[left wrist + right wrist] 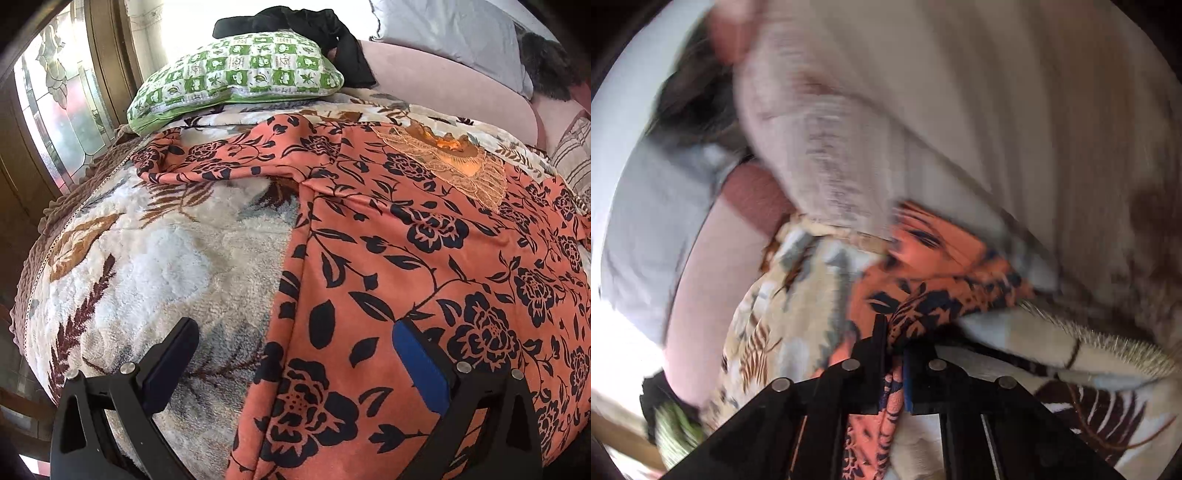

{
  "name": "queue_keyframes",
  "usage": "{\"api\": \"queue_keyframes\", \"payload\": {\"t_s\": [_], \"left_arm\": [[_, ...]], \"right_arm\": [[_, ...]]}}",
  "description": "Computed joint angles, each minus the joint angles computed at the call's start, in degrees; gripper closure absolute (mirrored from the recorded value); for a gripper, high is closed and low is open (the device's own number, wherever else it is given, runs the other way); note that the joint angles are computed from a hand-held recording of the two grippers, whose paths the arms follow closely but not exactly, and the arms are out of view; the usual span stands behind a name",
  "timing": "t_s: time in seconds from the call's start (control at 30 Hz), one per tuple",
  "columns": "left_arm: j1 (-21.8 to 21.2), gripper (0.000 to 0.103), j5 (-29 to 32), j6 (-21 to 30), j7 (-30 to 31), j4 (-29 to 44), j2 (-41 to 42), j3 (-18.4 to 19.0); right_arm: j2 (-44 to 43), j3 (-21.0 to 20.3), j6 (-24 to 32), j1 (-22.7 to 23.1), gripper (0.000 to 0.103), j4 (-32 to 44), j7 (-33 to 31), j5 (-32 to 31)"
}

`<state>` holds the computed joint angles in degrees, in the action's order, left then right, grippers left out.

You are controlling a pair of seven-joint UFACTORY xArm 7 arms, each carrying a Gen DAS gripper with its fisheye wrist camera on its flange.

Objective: Fold small clothes

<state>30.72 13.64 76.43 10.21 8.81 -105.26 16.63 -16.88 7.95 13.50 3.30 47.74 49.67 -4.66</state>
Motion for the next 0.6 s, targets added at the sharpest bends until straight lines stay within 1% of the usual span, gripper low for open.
{"api": "queue_keyframes", "payload": {"t_s": [0.07,0.1,0.17,0.23,0.27,0.3,0.33,0.37,0.4,0.43,0.47,0.5,0.53,0.57,0.6], "left_arm": [[1.3,0.0,0.6,-0.6,0.2,0.4,0.8,2.9],[2.1,0.0,0.7,-0.7,0.5,0.7,0.8,4.3],[3.6,0.0,0.8,-0.9,1.5,1.0,0.5,6.4],[5.1,0.0,0.7,-1.7,2.1,1.7,1.1,8.4],[5.9,0.0,0.5,-2.1,2.3,2.3,1.8,9.7],[6.5,0.0,0.1,-2.6,2.3,2.8,2.8,10.8],[7.3,0.0,-0.2,-3.0,2.5,3.3,3.6,11.9],[8.0,0.0,-0.6,-3.4,2.7,3.8,4.5,12.7],[8.6,0.0,-1.1,-3.7,2.9,4.3,5.9,13.5],[9.2,0.0,-1.6,-3.7,3.3,5.0,7.1,14.2],[9.8,0.0,-2.2,-4.0,3.6,5.5,8.1,14.8],[10.3,0.0,-2.8,-4.1,4.0,5.9,8.9,15.3],[10.9,0.0,-3.3,-4.2,4.6,6.3,9.5,15.6],[11.5,0.0,-3.6,-4.5,5.1,6.5,10.2,15.8],[12.2,0.0,-3.9,-4.6,5.6,6.7,10.8,16.0]], "right_arm": [[-1.0,4.7,2.0,-0.8,0.097,5.1,0.4,-6.1],[-1.0,6.9,2.7,-0.4,0.097,8.1,0.4,-8.6],[0.0,10.8,3.2,2.3,0.097,14.4,-0.3,-11.9],[2.9,16.2,4.5,4.5,0.097,21.2,1.2,-17.3],[4.9,19.5,5.3,5.0,0.097,24.3,3.6,-21.3],[8.0,23.3,6.8,5.3,0.097,27.8,7.3,-26.7],[11.5,24.8,7.7,7.8,0.097,30.6,11.2,-31.6],[15.6,28.5,8.8,7.9,0.096,33.1,15.0,-36.2],[20.5,30.2,11.2,10.5,0.095,36.0,16.4,-39.5],[26.1,32.3,14.0,12.7,0.084,38.9,15.3,-40.7],[31.3,31.9,16.8,16.5,0.043,41.4,13.1,-39.7],[35.6,31.6,19.3,19.3,0.012,43.1,12.8,-39.5],[38.1,30.8,19.8,21.3,0.0,42.7,14.3,-39.1],[39.1,30.8,19.5,21.8,0.0,40.6,14.8,-37.1],[38.3,30.8,17.7,21.7,0.0,37.0,16.2,-35.2]]}}
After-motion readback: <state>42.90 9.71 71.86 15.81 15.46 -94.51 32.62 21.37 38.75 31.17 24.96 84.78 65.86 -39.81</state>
